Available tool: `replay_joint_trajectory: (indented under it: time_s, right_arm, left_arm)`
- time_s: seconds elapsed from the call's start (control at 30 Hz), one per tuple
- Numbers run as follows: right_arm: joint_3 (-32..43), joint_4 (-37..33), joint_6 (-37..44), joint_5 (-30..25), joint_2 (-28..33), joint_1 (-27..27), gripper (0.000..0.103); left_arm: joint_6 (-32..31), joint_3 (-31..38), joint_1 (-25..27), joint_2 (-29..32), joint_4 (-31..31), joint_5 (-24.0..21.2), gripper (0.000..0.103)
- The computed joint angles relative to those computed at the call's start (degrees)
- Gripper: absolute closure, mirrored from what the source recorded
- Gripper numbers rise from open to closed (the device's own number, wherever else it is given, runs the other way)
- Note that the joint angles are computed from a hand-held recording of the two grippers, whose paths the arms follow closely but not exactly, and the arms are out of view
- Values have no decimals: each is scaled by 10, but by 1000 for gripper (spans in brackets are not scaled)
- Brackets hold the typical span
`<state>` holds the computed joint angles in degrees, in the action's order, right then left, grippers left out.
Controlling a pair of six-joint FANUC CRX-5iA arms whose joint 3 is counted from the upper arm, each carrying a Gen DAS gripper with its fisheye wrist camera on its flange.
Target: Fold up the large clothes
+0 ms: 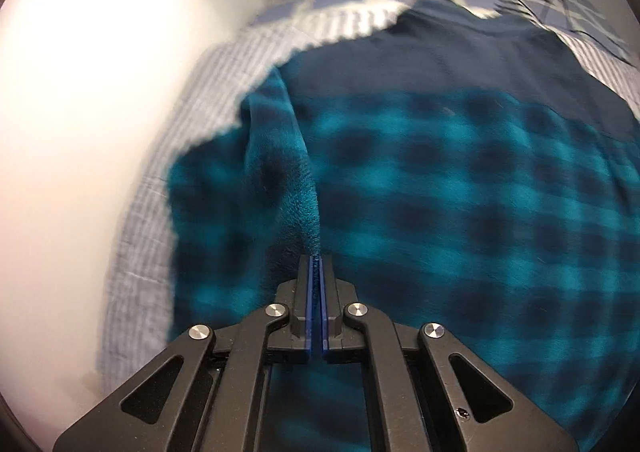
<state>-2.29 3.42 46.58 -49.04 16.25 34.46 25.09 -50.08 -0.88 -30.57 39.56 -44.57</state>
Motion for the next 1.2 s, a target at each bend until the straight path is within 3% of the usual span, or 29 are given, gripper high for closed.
replay_joint_trajectory:
  time_s: [0.1, 0.13, 0.23, 0.3, 0.4, 0.53, 0.63, 0.87, 0.9, 0.93, 1.03, 1.2]
  right_arm:
    - [-21, 50, -14, -28, -20, 10, 99]
    - [-32, 55, -15, -20, -26, 12, 99]
    - [-40, 67, 3, -13, -52, 26, 94]
    - [-31, 57, 35, -15, -61, 38, 82]
    - [-15, 16, 110, -18, -69, 56, 82]
    - [-1, -111, 205, -22, -65, 64, 82]
    - [11, -164, 238, -42, -41, 74, 82]
    - [-35, -144, 180, -52, -58, 99, 82]
    - [-39, -145, 176, -55, -62, 96, 82]
    - [-49, -146, 168, -57, -71, 96, 82]
    - [-71, -150, 162, -68, -92, 89, 82]
    - [-107, -151, 157, -88, -139, 88, 82]
  left_arm:
    - [-22, -25, 29, -36, 22, -52, 58]
    - [-23, -32, 45, -47, 28, -66, 56]
    - [-12, -42, 108, -53, 43, -118, 56]
    - [-2, -49, 137, -53, 48, -127, 56]
    - [23, -50, 139, -27, 57, -109, 56]
    - [25, -51, 130, -11, 66, -70, 56]
    - [33, -48, 143, 4, 70, -72, 56]
    - [94, 6, 105, 167, 96, -44, 56]
    - [87, 5, 97, 184, 116, -36, 67]
    - [87, 8, 91, 194, 120, -31, 101]
    - [56, -4, 72, 181, 145, -30, 103]
    - [-19, -32, 48, 88, 166, -100, 103]
